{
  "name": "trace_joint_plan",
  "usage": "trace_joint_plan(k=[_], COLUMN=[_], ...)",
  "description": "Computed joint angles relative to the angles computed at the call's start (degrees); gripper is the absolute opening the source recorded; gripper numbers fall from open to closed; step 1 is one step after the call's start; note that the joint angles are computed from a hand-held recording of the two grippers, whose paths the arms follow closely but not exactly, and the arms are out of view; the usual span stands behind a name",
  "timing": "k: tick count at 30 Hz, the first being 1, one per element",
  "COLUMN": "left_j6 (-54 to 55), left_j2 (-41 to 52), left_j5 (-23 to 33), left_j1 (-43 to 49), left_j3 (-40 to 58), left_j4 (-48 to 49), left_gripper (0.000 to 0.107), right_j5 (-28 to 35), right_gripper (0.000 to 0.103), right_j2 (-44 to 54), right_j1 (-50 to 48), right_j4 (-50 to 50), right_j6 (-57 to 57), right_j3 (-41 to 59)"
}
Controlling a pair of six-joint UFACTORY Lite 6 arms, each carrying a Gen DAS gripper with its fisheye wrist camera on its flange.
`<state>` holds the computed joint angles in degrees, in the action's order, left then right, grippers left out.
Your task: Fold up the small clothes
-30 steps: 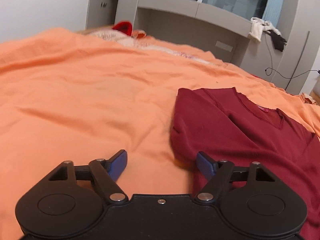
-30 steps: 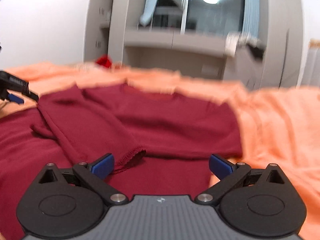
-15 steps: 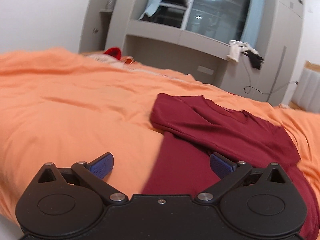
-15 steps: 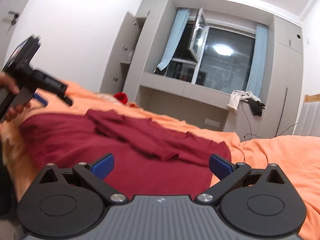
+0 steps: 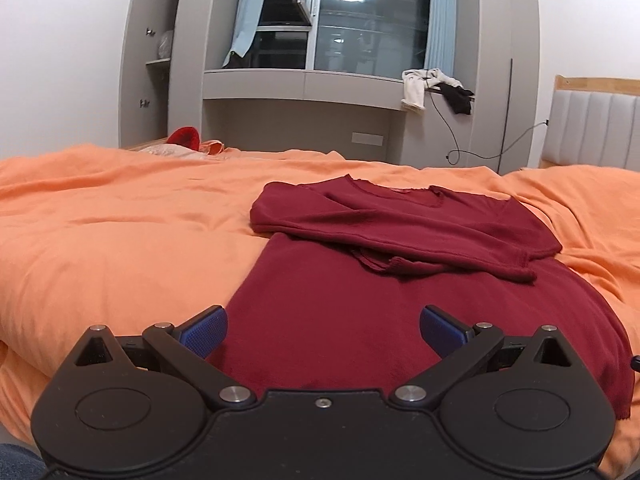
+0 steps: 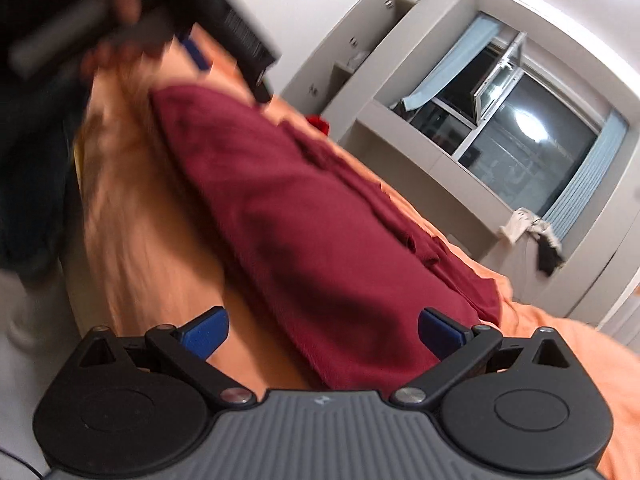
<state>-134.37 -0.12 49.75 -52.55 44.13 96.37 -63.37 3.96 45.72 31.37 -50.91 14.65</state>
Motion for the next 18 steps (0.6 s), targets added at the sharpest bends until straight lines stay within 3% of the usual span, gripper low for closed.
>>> trace_joint_plan(k=[2,9,12,18], left_j6=[0.32,0.26,-0.92,-2.94], left_j2=[0.0,0.04,1.06,0.95], left_j5=[-0.01,0.88,4.09,9.47], left_j1=[-0.21,-1.13,-2.28,-4.35], left_j3=[-0.2,-0.56,-0.23,-0.99], left_j4=[-0.04,0.09,0.12,1.56], left_gripper=[0.102,0.102,0.102,0.102], right_j5=[-5.29,-13.35,-20.1,-18.69], right_gripper=[0.103,0.103,0.103,0.103], right_j2=[6.85,21.24,28.41,28.94], right_j1=[2.27,4.33,3.9,3.98], right_j4=[4.2,11.35,14.01,12.01], right_j6=[-2.47,-6.4,-8.6,-10.11], right_j3=[2.69,12.03,18.19,19.94])
